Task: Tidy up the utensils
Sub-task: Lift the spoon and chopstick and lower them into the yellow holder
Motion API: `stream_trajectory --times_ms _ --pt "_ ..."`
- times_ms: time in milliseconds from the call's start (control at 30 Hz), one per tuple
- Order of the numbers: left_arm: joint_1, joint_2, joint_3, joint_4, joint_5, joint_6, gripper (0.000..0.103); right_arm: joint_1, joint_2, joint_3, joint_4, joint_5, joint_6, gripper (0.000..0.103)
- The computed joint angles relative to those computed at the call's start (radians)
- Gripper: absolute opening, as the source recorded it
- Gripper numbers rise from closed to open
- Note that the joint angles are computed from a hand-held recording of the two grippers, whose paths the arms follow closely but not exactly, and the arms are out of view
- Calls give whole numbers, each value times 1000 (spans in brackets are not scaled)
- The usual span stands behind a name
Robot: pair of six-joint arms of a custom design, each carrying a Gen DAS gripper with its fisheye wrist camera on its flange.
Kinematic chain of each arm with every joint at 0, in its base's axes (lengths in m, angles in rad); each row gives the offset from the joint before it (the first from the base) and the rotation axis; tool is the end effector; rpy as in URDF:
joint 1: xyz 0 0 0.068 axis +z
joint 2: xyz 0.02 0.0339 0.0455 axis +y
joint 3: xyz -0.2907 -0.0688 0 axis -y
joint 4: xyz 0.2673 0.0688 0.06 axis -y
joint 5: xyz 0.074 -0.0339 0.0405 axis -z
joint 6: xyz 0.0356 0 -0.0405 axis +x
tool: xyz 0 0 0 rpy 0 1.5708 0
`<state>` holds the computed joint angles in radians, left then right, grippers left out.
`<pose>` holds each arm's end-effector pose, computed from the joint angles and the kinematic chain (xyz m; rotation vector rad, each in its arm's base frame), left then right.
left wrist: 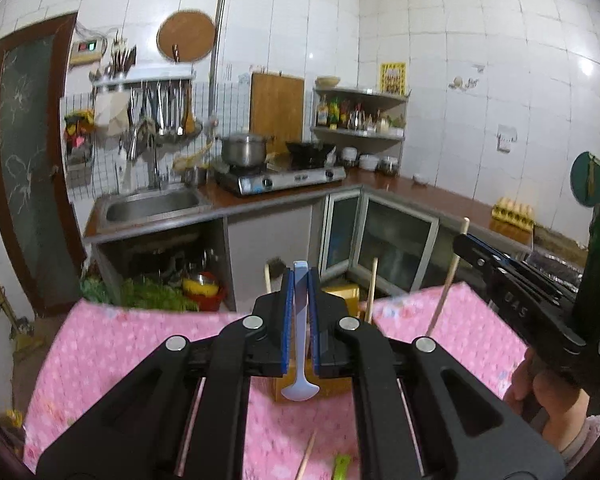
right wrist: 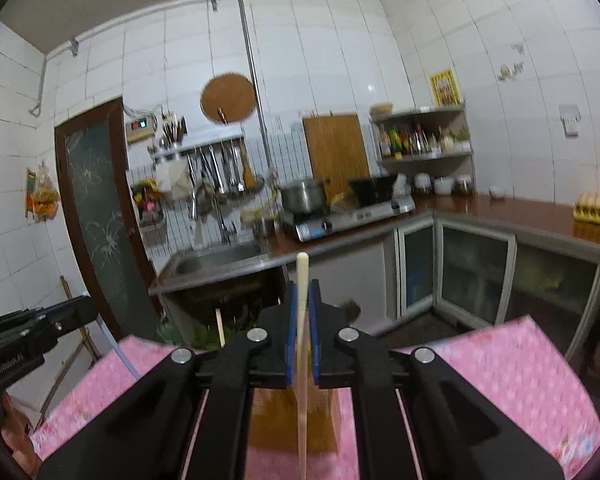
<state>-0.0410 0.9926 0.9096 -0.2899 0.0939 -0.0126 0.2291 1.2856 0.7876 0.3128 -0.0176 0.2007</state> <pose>0.2341 -0.0129 0.3547 0.0899 1.9420 -0.1268 0.3012 0.0709 0.2973 -0.0380 1.7671 0.3280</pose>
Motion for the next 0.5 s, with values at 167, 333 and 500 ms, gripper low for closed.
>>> stream_trajectory --times_ms 167,333,500 --pt "-25 89 104 14 -20 -18 6 14 74 92 58 20 -14 6" --pt "-33 207 116 110 -41 -24 6 33 190 124 162 74 -52 6" --pt "-21 341 90 220 -38 -33 6 20 297 126 218 52 -52 6"
